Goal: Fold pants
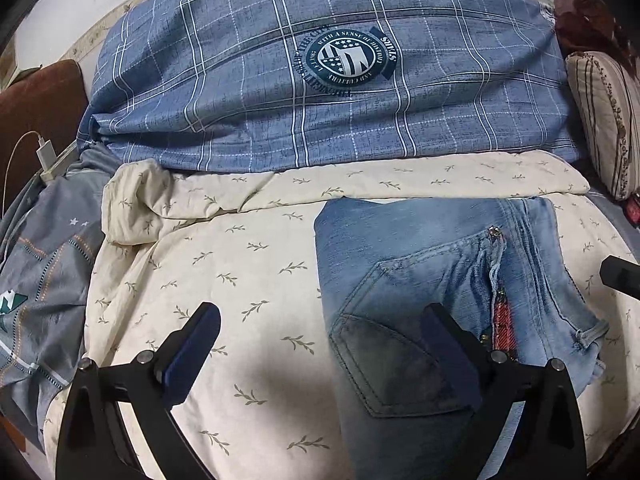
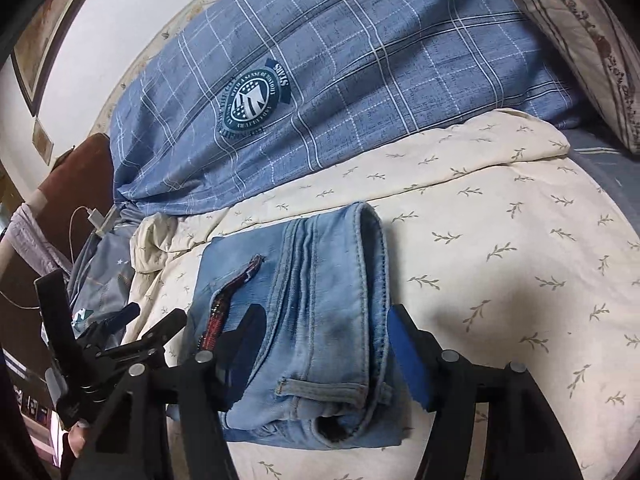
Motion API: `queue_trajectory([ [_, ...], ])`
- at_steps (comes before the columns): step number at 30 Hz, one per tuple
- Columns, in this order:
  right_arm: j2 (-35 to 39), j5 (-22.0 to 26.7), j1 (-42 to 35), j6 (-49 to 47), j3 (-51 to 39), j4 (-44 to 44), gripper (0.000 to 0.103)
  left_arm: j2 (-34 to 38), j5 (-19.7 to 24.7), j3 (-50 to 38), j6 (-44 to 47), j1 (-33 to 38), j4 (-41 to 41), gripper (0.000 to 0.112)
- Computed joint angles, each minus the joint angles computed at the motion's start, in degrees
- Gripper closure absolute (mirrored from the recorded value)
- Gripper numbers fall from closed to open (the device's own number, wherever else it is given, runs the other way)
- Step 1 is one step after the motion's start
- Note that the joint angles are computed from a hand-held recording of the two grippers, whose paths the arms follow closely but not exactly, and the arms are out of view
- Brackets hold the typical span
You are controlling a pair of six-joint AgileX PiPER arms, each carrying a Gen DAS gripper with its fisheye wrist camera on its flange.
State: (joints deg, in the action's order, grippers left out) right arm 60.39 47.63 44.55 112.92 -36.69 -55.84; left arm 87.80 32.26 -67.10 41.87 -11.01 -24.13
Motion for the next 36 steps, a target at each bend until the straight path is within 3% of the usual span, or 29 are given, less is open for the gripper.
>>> queue_trajectory([
  [36, 0.37, -4.08, -3.80, -2.12, 0.77, 2.65, 0.037, -0.21, 0.10, 0.28, 2.67, 0.62, -1.63, 0.011],
])
